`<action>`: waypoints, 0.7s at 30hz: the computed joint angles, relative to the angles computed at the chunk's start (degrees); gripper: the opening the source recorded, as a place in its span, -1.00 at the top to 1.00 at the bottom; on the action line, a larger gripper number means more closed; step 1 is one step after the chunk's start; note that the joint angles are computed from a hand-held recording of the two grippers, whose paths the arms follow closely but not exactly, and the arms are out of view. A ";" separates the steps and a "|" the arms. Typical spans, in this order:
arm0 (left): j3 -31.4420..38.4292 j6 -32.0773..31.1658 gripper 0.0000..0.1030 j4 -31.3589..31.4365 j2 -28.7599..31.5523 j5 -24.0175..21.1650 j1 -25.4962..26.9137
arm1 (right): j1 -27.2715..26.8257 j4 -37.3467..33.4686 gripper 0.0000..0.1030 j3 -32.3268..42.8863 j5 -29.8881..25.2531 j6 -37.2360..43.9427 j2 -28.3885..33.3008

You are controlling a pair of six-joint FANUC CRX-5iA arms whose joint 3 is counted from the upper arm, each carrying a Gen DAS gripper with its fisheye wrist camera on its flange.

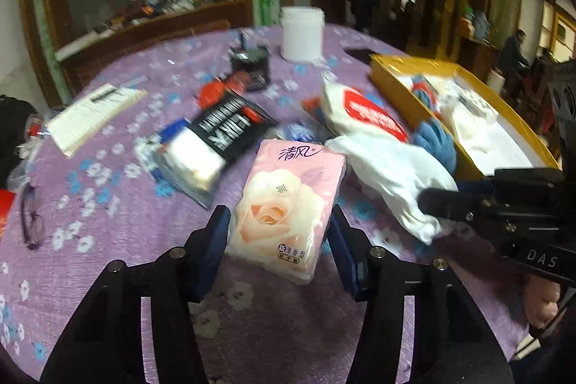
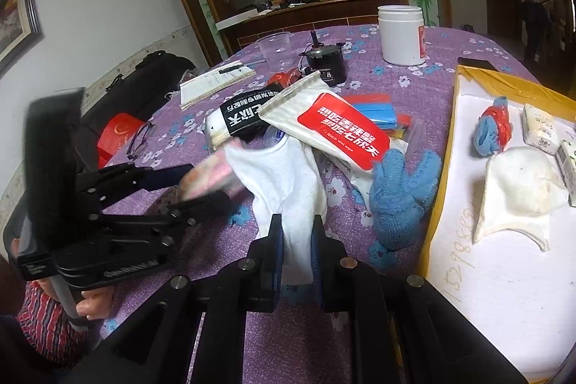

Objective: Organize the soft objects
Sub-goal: 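Grasp the pink rose tissue pack with the left gripper and lift it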

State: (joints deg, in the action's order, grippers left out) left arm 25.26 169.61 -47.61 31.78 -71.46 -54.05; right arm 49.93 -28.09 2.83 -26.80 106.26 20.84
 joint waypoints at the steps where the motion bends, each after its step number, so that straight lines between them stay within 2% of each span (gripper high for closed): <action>1: -0.50 1.01 -0.03 -0.77 -0.40 0.38 -0.30 | -0.03 -0.06 0.72 -0.02 0.08 0.03 0.00; 4: -2.59 4.98 -0.03 -3.35 -2.01 1.64 -1.26 | -0.19 -0.63 0.72 -0.10 0.36 0.37 -0.11; 7: -3.15 6.31 -0.03 -4.17 -2.48 1.94 -1.57 | -0.45 -1.61 0.72 -0.05 0.32 1.29 -0.24; 21: -3.43 7.22 -0.03 -5.49 -2.69 2.45 -2.30 | -0.87 -4.45 0.72 -1.09 1.73 4.30 -1.32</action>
